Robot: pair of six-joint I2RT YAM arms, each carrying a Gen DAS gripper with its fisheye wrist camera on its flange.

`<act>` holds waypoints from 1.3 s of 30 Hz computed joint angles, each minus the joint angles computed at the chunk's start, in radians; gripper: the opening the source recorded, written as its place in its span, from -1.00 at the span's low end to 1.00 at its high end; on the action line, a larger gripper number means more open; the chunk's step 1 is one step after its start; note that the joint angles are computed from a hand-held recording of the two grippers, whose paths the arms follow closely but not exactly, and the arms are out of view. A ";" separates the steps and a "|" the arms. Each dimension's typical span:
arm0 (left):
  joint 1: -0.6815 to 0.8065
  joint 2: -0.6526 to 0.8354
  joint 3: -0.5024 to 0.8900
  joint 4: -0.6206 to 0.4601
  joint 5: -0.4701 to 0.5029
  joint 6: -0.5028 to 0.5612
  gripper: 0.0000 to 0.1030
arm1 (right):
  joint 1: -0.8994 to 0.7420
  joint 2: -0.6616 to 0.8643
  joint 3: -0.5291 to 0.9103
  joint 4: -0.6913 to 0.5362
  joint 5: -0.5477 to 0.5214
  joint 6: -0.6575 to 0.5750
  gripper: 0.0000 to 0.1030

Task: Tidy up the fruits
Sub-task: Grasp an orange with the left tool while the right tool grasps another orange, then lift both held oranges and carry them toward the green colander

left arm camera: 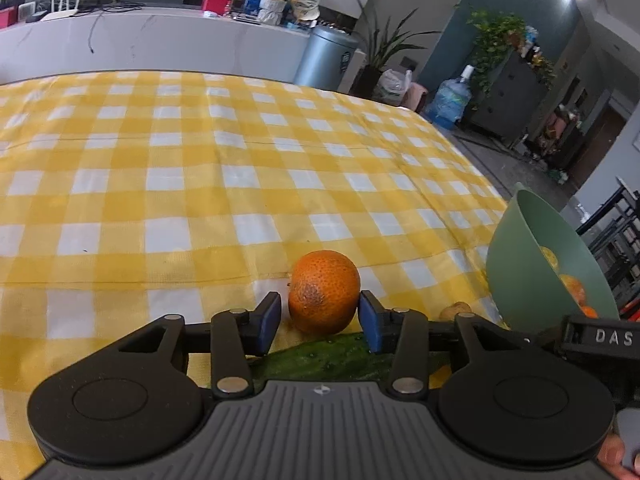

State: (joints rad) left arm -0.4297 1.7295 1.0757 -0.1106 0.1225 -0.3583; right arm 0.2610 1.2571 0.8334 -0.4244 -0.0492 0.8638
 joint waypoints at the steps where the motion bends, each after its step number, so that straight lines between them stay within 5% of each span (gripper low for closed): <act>1: -0.006 0.005 0.007 -0.002 -0.013 0.006 -0.01 | 0.000 -0.003 -0.002 0.000 -0.002 0.000 -0.22; 12: -0.055 0.111 0.139 -0.058 -0.128 0.002 0.18 | 0.000 0.011 0.004 0.000 -0.012 -0.028 -0.23; 15: -0.045 0.092 0.084 0.029 -0.105 -0.065 -0.13 | -0.007 0.004 -0.003 0.006 -0.021 -0.025 -0.24; 21: -0.073 0.003 -0.059 0.163 -0.265 -0.097 -0.14 | -0.013 -0.023 -0.028 0.039 -0.030 -0.022 -0.25; 25: -0.065 -0.114 -0.122 0.181 -0.284 -0.120 -0.14 | -0.033 -0.057 -0.074 0.103 -0.073 -0.010 -0.25; 33: -0.093 -0.396 -0.210 -0.088 -0.374 -0.155 -0.14 | 0.010 -0.153 -0.109 0.145 -0.102 -0.076 -0.25; 39: -0.143 -0.523 -0.246 -0.291 -0.454 -0.250 -0.13 | 0.167 -0.201 -0.025 -0.057 0.046 -0.185 -0.25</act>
